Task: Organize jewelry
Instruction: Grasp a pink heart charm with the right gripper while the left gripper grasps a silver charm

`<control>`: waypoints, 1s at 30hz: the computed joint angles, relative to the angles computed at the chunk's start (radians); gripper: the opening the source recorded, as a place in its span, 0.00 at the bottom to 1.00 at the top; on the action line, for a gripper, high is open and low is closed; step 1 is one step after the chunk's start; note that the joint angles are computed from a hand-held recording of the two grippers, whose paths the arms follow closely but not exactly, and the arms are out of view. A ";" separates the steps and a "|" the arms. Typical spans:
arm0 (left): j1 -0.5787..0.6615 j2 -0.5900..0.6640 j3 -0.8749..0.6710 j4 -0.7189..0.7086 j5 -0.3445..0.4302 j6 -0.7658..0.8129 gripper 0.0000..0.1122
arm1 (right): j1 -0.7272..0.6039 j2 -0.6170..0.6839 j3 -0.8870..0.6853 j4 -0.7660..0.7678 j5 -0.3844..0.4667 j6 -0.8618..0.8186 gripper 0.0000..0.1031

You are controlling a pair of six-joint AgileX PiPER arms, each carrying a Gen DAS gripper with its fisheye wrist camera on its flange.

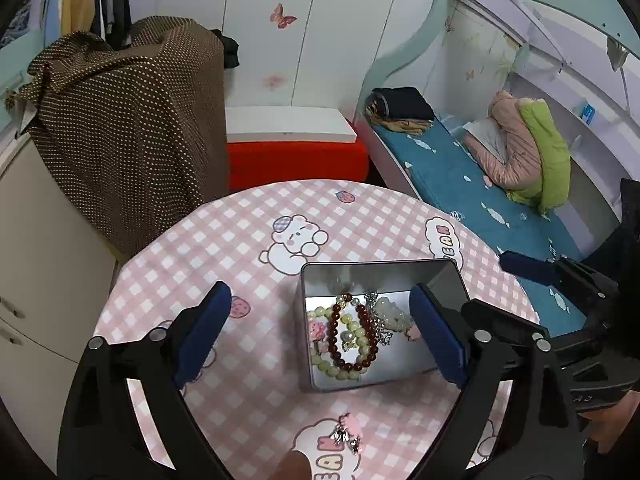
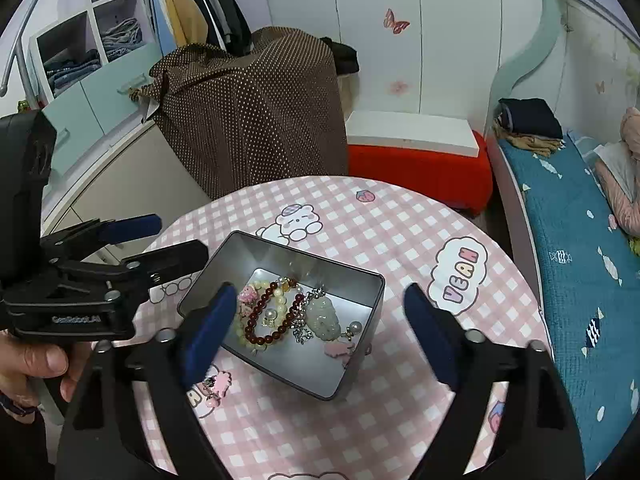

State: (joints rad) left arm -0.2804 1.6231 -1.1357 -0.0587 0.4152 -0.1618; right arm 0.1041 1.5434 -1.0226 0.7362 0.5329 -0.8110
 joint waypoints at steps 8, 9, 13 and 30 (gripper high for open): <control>-0.028 -0.135 0.140 0.332 -0.036 -0.326 0.87 | 0.028 -0.094 0.104 0.019 -0.100 0.013 0.92; -0.030 -0.150 0.156 0.370 -0.035 -0.360 0.87 | 0.036 -0.114 0.127 0.011 -0.120 0.020 0.92; -0.040 -0.214 0.245 0.525 -0.033 -0.504 0.87 | 0.078 -0.205 0.248 -0.011 -0.194 0.044 0.92; -0.057 -0.301 0.586 0.799 -0.133 -0.887 0.87 | 0.364 -0.098 0.411 -0.340 -0.404 0.468 0.77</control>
State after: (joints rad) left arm -0.3375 1.3218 -0.5501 0.7402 0.2817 -1.0488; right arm 0.4682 1.4454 -0.6112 0.3963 0.1291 -0.3429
